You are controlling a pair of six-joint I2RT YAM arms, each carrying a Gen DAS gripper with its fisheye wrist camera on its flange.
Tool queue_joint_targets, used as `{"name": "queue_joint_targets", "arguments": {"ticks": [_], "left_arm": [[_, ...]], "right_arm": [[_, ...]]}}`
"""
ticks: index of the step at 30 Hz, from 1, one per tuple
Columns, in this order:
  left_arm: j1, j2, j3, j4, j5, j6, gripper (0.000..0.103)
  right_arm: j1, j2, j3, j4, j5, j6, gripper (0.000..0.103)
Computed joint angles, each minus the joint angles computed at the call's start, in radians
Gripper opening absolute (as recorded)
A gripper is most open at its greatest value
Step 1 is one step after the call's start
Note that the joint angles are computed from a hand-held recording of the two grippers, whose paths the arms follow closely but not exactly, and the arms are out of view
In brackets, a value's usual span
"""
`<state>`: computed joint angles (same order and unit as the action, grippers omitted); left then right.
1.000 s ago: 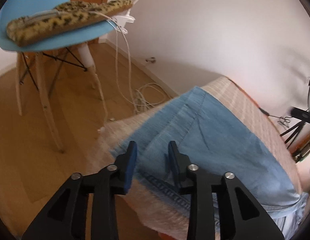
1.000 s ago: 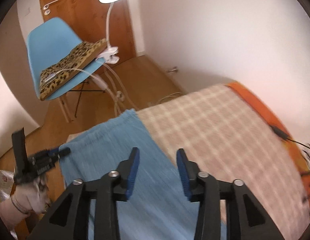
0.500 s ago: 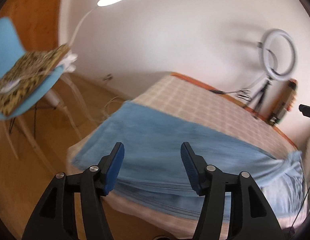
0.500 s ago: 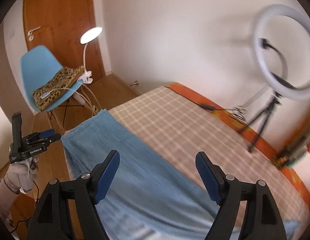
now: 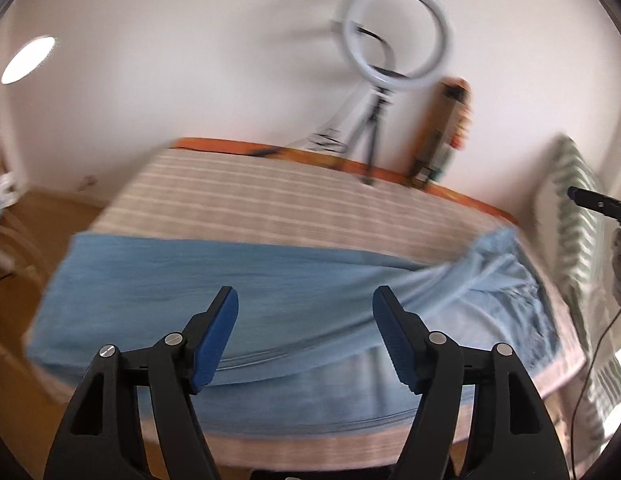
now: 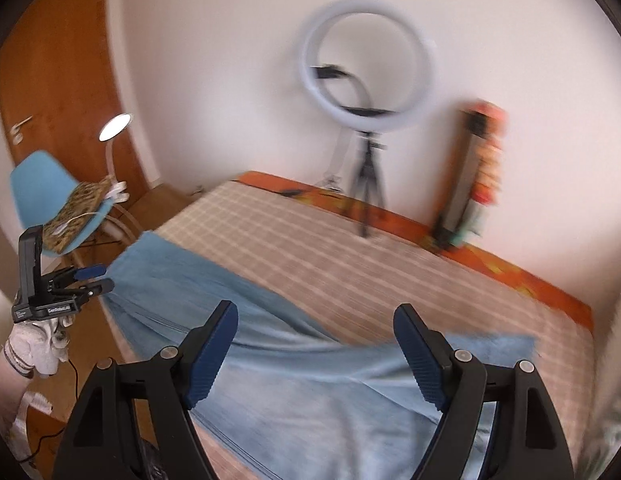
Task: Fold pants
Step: 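Lower the leg onto the jeans and open both tools, then grasp the jeans edge near the waistband with the left tool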
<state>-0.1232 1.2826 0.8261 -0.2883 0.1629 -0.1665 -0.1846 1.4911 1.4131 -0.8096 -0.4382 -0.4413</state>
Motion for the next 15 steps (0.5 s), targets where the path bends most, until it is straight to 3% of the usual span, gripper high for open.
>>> {"name": "queue_joint_targets", "arguments": {"ticks": [7,15], "left_arm": [[-0.213,0.336,0.252,0.029,0.05,-0.059,0.072],[-0.35,0.767,0.725,-0.126,0.086,-0.063,0.072]], "right_arm": [[-0.277,0.152,0.041,-0.007,-0.018,-0.045,0.082],[-0.408,0.361,0.08,0.103,0.036,0.015,0.082]]}}
